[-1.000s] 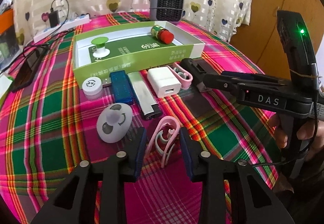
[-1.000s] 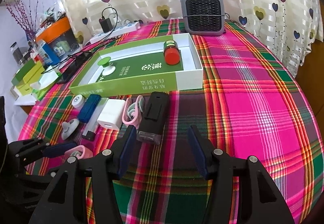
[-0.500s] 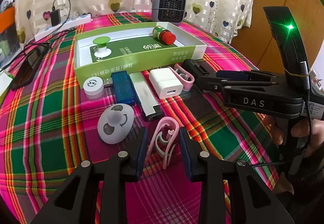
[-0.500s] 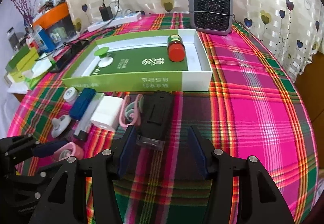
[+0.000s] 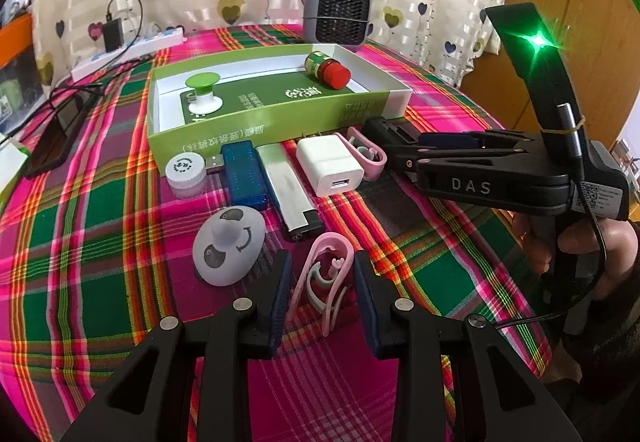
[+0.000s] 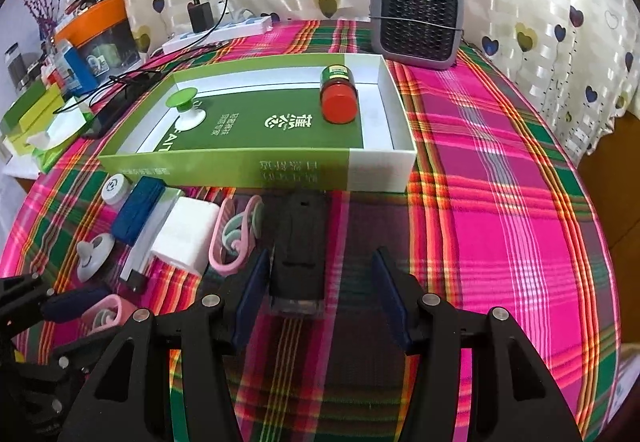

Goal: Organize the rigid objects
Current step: 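Grasp the black rectangular device with the right tool while the left tool grasps the pink clip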

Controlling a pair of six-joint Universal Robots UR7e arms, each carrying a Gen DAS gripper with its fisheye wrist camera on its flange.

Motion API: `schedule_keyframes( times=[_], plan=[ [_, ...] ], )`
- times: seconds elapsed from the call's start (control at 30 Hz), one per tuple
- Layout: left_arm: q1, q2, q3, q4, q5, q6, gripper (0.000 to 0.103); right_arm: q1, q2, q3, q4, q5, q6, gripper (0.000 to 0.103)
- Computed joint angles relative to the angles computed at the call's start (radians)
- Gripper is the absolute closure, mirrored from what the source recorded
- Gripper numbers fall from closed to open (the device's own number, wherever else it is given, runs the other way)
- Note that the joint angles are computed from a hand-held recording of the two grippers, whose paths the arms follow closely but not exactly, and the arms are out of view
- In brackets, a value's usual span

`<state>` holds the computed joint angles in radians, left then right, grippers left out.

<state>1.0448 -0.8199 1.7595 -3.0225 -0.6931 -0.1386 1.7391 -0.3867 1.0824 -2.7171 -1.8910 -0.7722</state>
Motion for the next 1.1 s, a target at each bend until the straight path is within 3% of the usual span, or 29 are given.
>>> schedule_keyframes(
  times=[0.53,0.7,0.83,0.97,1.1],
  plan=[
    [-0.012,0.01,-0.002,0.009,0.051,0.018,0.072,0.005,0.016,-0.021,-0.002,-0.015,-0.034,0.05],
    [-0.013,0.013,-0.002,0.005,0.053,0.017,0.074,0.004,0.012,-0.013,-0.003,-0.007,-0.042,0.059],
    [-0.014,0.013,-0.002,0.006,0.06,0.02,0.076,0.004,0.011,-0.01,-0.004,-0.005,-0.048,0.06],
    [-0.015,0.014,-0.001,0.004,0.061,0.017,0.076,0.005,0.006,-0.002,-0.008,0.0,-0.05,0.074],
    [-0.015,0.014,-0.001,0.003,0.061,0.018,0.076,0.005,0.004,0.002,-0.008,0.002,-0.048,0.074]
  ],
)
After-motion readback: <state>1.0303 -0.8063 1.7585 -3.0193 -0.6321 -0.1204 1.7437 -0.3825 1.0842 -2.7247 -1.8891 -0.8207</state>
